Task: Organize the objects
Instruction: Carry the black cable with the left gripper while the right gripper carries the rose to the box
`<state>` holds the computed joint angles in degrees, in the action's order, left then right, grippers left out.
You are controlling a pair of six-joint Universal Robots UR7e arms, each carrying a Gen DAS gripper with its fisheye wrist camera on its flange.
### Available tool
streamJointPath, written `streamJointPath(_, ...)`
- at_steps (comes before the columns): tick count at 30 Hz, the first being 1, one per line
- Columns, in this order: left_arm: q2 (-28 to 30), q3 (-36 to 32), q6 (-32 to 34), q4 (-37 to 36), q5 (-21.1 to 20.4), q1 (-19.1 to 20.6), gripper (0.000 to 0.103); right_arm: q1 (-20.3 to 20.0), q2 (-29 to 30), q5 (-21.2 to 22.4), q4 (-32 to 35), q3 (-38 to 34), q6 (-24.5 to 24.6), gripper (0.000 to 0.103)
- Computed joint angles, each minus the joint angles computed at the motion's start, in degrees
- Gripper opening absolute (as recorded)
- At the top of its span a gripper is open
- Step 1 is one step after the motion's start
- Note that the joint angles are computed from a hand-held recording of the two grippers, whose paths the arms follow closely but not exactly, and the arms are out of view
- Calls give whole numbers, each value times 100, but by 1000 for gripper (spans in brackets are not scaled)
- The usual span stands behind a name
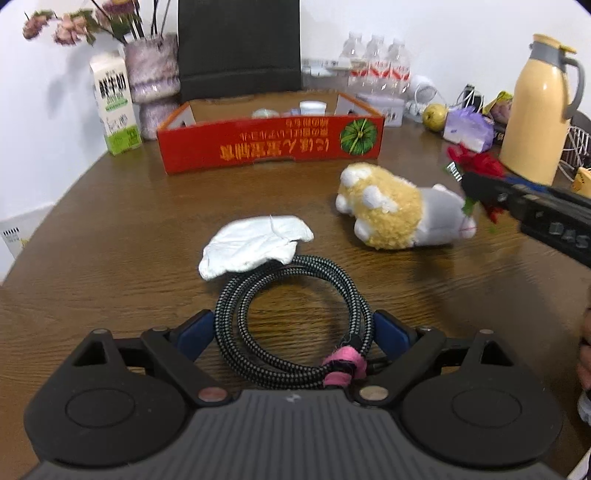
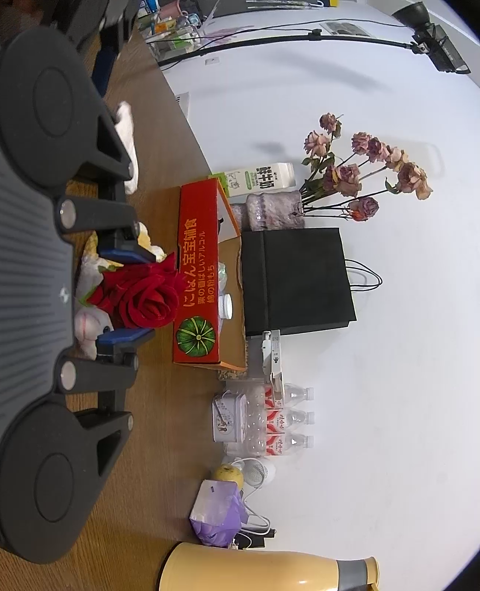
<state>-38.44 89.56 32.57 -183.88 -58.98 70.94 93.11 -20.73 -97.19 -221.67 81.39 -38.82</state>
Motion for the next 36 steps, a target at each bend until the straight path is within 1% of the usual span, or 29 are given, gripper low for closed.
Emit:
streamJointPath(7, -342, 450, 364, -763, -151, -82, 92, 17, 50, -84, 17, -68, -84, 34)
streamJointPath(11, -489, 602, 440, -1014, -189, -82, 92, 25, 69, -112, -6, -67, -146, 34)
streamJointPath(18, -554, 614, 236, -1006, -163, 0, 92, 47, 74, -130, 40, -52, -223, 34)
streamJointPath(20, -559, 588, 186, -983, -225, 16, 92, 56, 57, -66, 15, -19, -216, 34)
streamJointPath(25, -510, 511, 191, -1084, -372, 14, 92, 125, 62, -87, 6, -25, -255, 34)
streamJointPath(36, -268, 54, 266, -1166, -559, 4, 92, 321, 182, -203, 305, -382, -292, 34)
